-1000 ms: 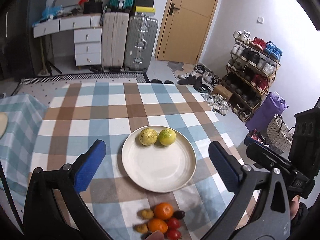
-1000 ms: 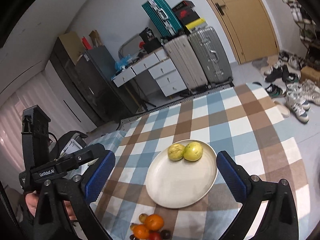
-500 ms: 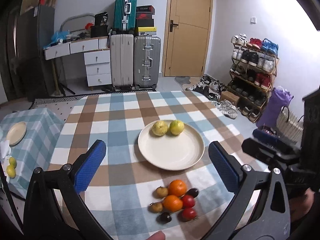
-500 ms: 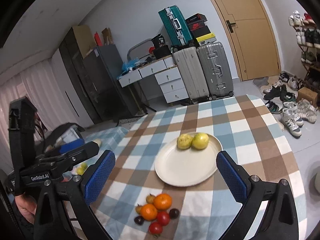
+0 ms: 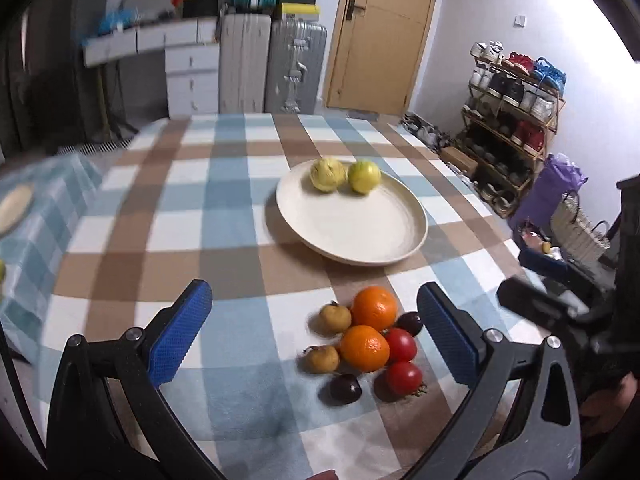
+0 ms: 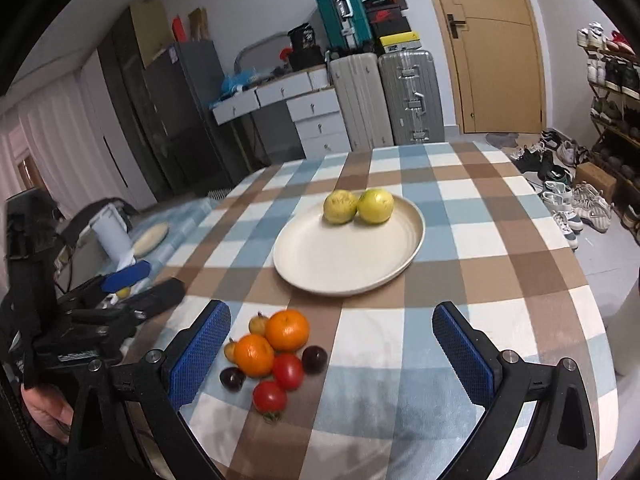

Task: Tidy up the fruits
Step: 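Lift both grippers away from the plate back toward the fruit cluster, then grasp an orange with the right gripper while the left gripper grasps the other orange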

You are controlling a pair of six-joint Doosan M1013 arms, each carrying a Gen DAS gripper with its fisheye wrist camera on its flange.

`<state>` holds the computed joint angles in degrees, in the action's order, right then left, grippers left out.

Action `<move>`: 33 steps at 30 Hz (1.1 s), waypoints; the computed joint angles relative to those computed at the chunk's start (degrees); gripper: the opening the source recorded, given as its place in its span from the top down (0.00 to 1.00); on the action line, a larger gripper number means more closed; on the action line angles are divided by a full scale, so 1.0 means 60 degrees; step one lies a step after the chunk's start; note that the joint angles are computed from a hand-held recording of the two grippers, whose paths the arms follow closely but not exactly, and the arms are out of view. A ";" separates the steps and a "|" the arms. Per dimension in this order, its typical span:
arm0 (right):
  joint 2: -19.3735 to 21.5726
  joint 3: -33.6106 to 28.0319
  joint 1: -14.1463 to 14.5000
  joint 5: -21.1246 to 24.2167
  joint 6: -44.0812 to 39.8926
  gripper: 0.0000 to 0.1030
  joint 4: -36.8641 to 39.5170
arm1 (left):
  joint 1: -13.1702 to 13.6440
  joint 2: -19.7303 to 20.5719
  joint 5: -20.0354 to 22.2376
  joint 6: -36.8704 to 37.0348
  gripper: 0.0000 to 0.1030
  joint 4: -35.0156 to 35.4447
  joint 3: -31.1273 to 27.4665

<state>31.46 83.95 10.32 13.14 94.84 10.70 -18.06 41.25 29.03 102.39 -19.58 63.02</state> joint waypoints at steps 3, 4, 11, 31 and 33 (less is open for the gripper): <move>0.0074 -0.0073 0.0054 0.0102 -0.0246 0.00 0.0047 | 0.0045 -0.0051 -0.0278 -0.0709 0.01 0.0314 0.0091; 0.0112 -0.0112 0.0057 0.0145 -0.0451 0.00 0.0244 | 0.0090 -0.0035 -0.0186 -0.0794 0.01 0.0140 0.0056; 0.0457 -0.0579 -0.0029 0.1035 -0.0838 0.00 0.1087 | 0.0234 0.0207 0.0796 -0.2189 0.01 0.0453 -0.0404; 0.1787 -0.2410 -0.0129 0.3344 -0.3386 0.12 0.2862 | 0.0442 0.0035 0.1120 -0.1501 0.01 -0.0545 -0.0362; 0.1888 -0.2537 -0.0146 0.3549 -0.3555 0.18 0.3038 | 0.0437 0.0011 0.1073 -0.1465 0.01 -0.0562 -0.0326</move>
<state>42.79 68.73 9.44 34.44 73.51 28.93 -15.44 41.32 35.47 93.60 -22.95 61.07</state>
